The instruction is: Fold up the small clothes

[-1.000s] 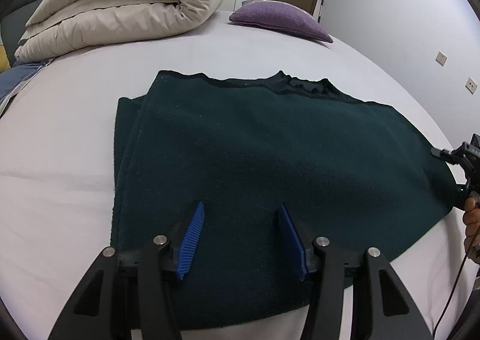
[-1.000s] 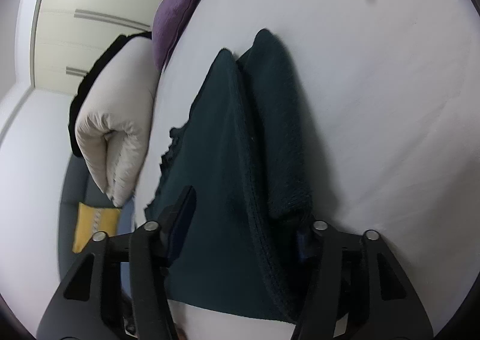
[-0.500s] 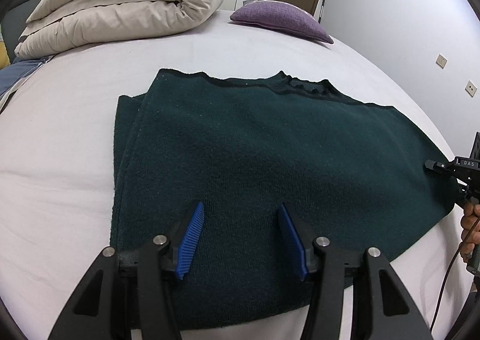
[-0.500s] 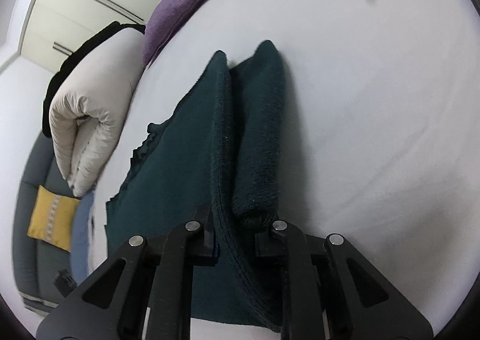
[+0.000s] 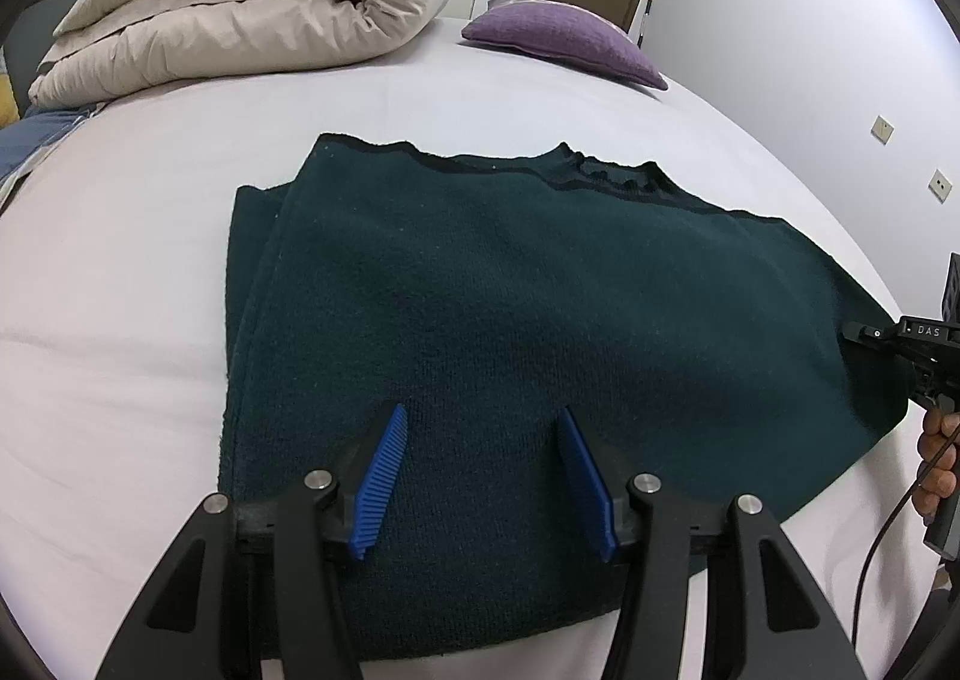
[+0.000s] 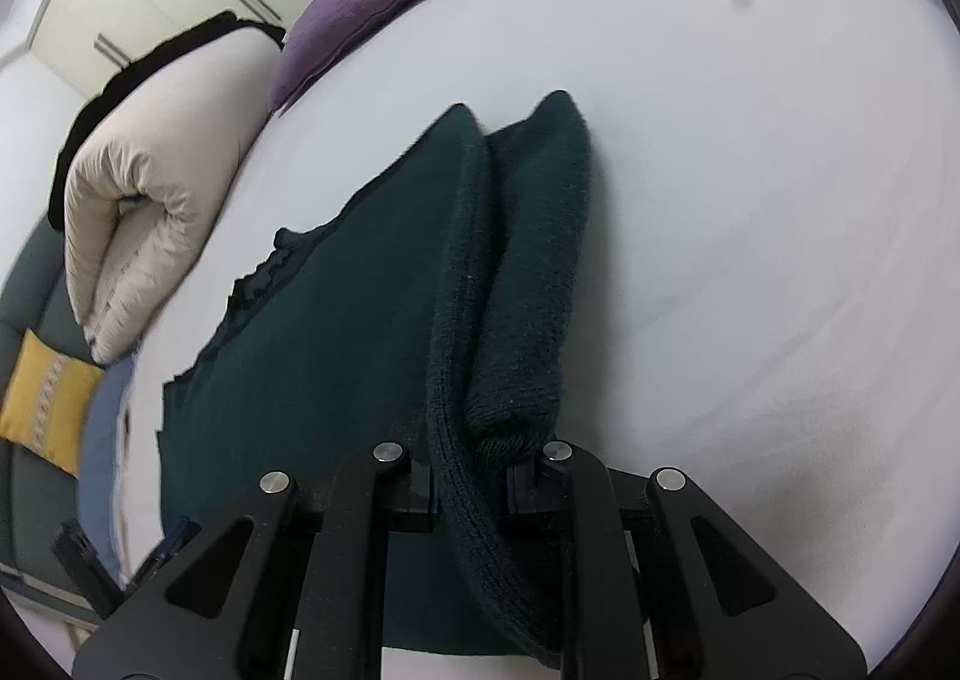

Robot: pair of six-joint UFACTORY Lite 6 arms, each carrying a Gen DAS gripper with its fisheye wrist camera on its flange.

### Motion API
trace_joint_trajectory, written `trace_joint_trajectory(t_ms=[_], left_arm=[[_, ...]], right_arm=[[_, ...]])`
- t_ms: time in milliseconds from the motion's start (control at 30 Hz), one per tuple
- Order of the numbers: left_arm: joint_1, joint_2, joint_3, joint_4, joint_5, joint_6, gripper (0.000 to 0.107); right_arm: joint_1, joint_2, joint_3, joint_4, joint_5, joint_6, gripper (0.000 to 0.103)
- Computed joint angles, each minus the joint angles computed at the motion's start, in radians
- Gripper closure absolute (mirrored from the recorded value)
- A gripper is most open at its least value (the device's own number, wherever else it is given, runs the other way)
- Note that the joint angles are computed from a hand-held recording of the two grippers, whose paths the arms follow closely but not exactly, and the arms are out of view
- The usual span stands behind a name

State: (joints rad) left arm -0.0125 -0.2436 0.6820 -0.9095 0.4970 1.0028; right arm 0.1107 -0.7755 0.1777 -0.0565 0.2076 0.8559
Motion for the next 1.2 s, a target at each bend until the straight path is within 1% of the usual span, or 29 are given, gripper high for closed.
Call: trace_joint_trajectory(t_ms=[100,200,233,267,333,367,433,467,500,533,567,600,633,667,700,800,900,967,1000,1033,1067,1100,1133,1200], left_arm=[[0.019,0.008,0.009,-0.016,0.028,0.011,0.051],[0.05,0.027,0.031,-0.033,0.08,0.013,0.051],[0.071,0.039,0.045,-0.042,0.112,0.014,0.051],[0.087,0.048,0.056,-0.052,0.138,0.017,0.051],[0.137,0.078,0.086,-0.081,0.211,0.027,0.051],[0.161,0.094,0.1,-0.094,0.245,0.031,0.051],[0.216,0.129,0.132,-0.121,0.311,0.034,0.051],[0.244,0.147,0.148,-0.135,0.336,0.037,0.051],[0.278,0.168,0.165,-0.152,0.369,0.041,0.049],[0.303,0.191,0.184,-0.164,0.398,0.04,0.046],[0.326,0.213,0.199,-0.176,0.427,0.041,0.045],[0.347,0.232,0.21,-0.187,0.457,0.041,0.044],[0.363,0.253,0.223,-0.196,0.487,0.04,0.043],[0.37,0.269,0.232,-0.202,0.51,0.04,0.043],[0.368,0.273,0.233,-0.206,0.517,0.041,0.043],[0.343,0.274,0.234,-0.215,0.523,0.042,0.042],[0.344,0.287,0.231,-0.234,0.563,0.05,0.039],[0.36,0.3,0.235,-0.253,0.612,0.053,0.038],[0.37,0.302,0.237,-0.263,0.639,0.05,0.035],[0.377,0.294,0.234,-0.265,0.654,0.049,0.031],[0.378,0.287,0.235,-0.269,0.665,0.046,0.029],[0.374,0.284,0.239,-0.272,0.67,0.041,0.026],[0.355,0.285,0.249,-0.273,0.663,0.022,0.026],[0.306,0.303,0.279,-0.255,0.63,-0.03,0.026]], right_arm=[[0.105,0.065,0.078,-0.31,0.061,0.314,0.091],[0.239,0.159,0.169,-0.589,0.164,0.628,0.091],[0.274,0.188,0.194,-0.65,0.19,0.706,0.091],[0.304,0.218,0.226,-0.676,0.219,0.743,0.091],[0.413,0.337,0.353,-0.739,0.324,0.825,0.091],[0.473,0.428,0.453,-0.747,0.4,0.844,0.091],[0.631,0.614,0.663,-0.82,0.483,0.833,0.091],[0.675,0.7,0.767,-0.802,0.526,0.794,0.091],[0.726,0.794,0.872,-0.811,0.528,0.752,0.091],[0.763,0.896,0.977,-0.805,0.502,0.691,0.091],[0.777,0.994,1.081,-0.758,0.509,0.615,0.091],[0.782,1.098,1.17,-0.706,0.474,0.51,0.091],[0.779,1.189,1.257,-0.63,0.481,0.435,0.091],[0.779,1.243,1.302,-0.596,0.477,0.401,0.091],[0.789,1.298,1.342,-0.598,0.477,0.407,0.09],[0.805,1.309,1.337,-0.667,0.475,0.488,0.09],[0.801,1.267,1.285,-0.686,0.445,0.519,0.087],[0.806,1.234,1.243,-0.722,0.43,0.555,0.085],[0.817,1.193,1.175,-0.763,0.41,0.61,0.085],[0.826,1.175,1.148,-0.786,0.403,0.641,0.082],[0.837,1.147,1.109,-0.816,0.39,0.684,0.077],[0.854,1.115,1.047,-0.869,0.364,0.759,0.075],[0.859,1.094,1.021,-0.891,0.352,0.793,0.071],[0.869,1.062,0.97,-0.962,0.322,0.878,0.071]])
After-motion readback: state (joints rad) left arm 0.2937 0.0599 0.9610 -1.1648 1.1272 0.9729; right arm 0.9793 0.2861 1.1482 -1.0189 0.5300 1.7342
